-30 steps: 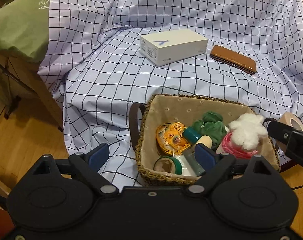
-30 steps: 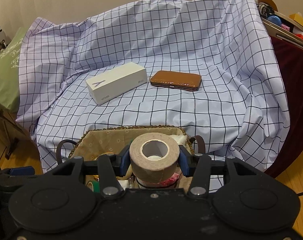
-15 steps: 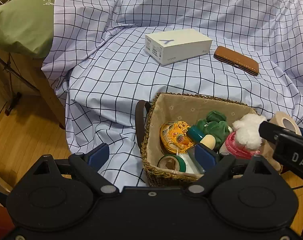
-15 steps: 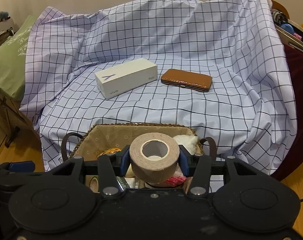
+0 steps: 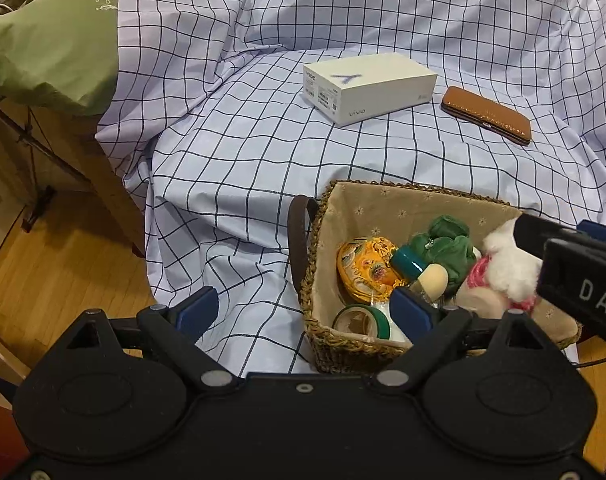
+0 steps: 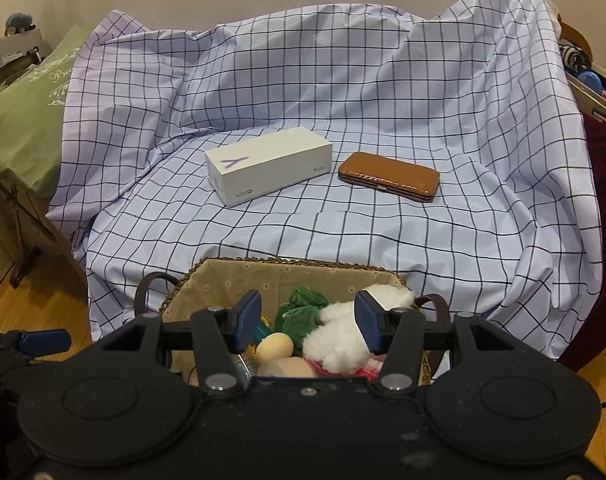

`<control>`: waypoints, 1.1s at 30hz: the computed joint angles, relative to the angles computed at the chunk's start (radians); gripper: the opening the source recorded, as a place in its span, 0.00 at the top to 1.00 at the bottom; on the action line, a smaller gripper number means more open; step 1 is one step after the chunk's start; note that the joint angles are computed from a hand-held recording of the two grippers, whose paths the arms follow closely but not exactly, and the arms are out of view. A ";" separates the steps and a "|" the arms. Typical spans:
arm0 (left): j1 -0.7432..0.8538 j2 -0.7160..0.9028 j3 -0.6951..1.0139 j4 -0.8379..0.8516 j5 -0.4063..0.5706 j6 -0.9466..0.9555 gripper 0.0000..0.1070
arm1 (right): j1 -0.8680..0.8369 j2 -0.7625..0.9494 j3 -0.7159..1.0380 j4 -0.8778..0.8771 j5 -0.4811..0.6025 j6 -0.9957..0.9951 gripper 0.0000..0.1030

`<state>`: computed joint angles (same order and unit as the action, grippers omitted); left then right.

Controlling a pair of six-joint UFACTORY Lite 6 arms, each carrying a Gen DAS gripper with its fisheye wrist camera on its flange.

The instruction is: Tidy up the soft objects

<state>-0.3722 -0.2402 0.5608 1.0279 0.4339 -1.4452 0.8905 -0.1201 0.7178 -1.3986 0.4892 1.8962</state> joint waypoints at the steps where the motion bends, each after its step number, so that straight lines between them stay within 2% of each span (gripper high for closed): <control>1: 0.001 -0.003 -0.001 0.000 -0.001 0.000 0.17 | -0.001 -0.004 -0.003 0.002 0.002 0.003 0.51; 6: 0.001 -0.020 -0.009 0.000 -0.009 0.000 0.17 | 0.002 -0.041 -0.027 0.009 0.037 0.008 0.47; 20: -0.013 -0.058 -0.009 -0.044 -0.007 0.045 0.17 | 0.035 -0.137 -0.094 0.085 0.149 -0.081 0.23; 33: -0.035 -0.082 -0.015 -0.047 -0.009 0.043 0.16 | -0.009 -0.115 -0.104 0.181 0.150 -0.138 0.21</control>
